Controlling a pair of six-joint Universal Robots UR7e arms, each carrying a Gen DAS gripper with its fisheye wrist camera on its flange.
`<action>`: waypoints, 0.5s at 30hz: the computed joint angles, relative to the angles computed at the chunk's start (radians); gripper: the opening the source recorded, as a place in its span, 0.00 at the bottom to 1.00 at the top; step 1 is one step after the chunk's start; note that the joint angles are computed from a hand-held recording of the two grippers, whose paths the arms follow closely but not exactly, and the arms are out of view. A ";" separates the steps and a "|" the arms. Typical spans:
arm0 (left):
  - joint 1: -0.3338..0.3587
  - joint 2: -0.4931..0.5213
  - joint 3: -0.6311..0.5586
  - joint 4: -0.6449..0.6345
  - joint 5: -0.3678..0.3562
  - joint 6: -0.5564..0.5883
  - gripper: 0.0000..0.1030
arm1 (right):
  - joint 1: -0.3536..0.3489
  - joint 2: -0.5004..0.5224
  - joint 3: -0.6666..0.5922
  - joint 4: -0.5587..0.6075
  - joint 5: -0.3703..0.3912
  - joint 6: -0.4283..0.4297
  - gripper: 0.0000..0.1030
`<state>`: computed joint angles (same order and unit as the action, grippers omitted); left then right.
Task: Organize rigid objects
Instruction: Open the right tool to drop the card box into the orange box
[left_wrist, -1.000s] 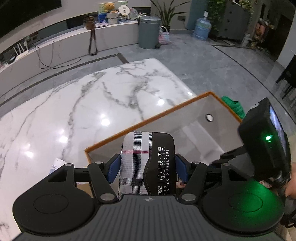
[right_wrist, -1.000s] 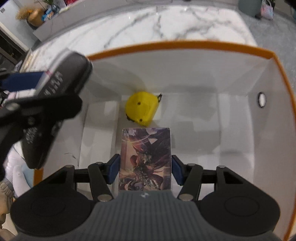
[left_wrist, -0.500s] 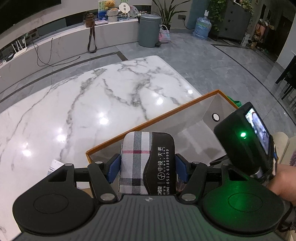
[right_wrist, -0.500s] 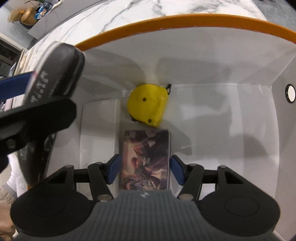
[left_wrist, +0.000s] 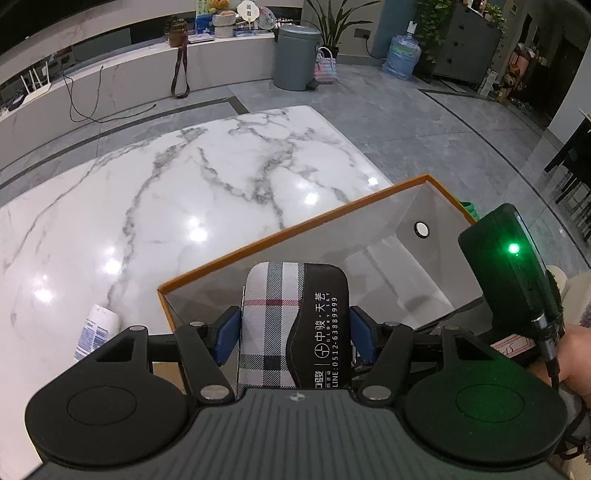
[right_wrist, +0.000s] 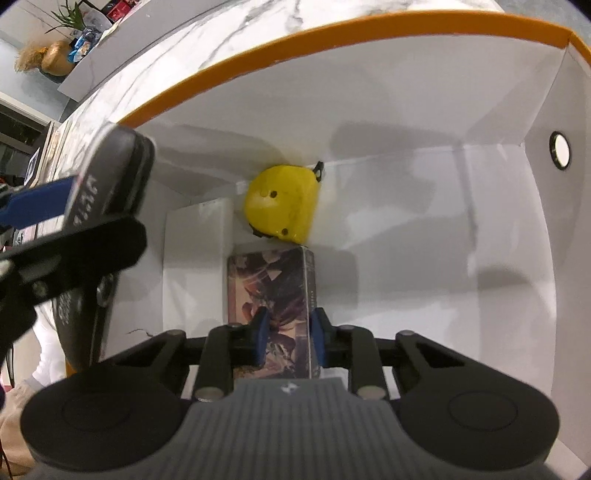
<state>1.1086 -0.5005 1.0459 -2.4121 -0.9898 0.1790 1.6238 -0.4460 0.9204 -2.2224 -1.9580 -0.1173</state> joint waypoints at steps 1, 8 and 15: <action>-0.001 -0.001 0.003 0.002 -0.006 0.003 0.70 | 0.003 -0.010 0.019 -0.023 -0.013 -0.015 0.23; -0.005 0.008 -0.002 0.079 -0.047 0.028 0.70 | 0.015 -0.109 0.182 -0.225 -0.116 -0.144 0.25; 0.000 0.041 -0.048 0.258 -0.130 0.140 0.70 | 0.018 -0.128 0.197 -0.316 -0.166 -0.231 0.25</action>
<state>1.1090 -0.4594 0.9975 -2.1540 -1.1194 0.3185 1.6414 -0.5737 1.1175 -2.5381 -2.1239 -0.3482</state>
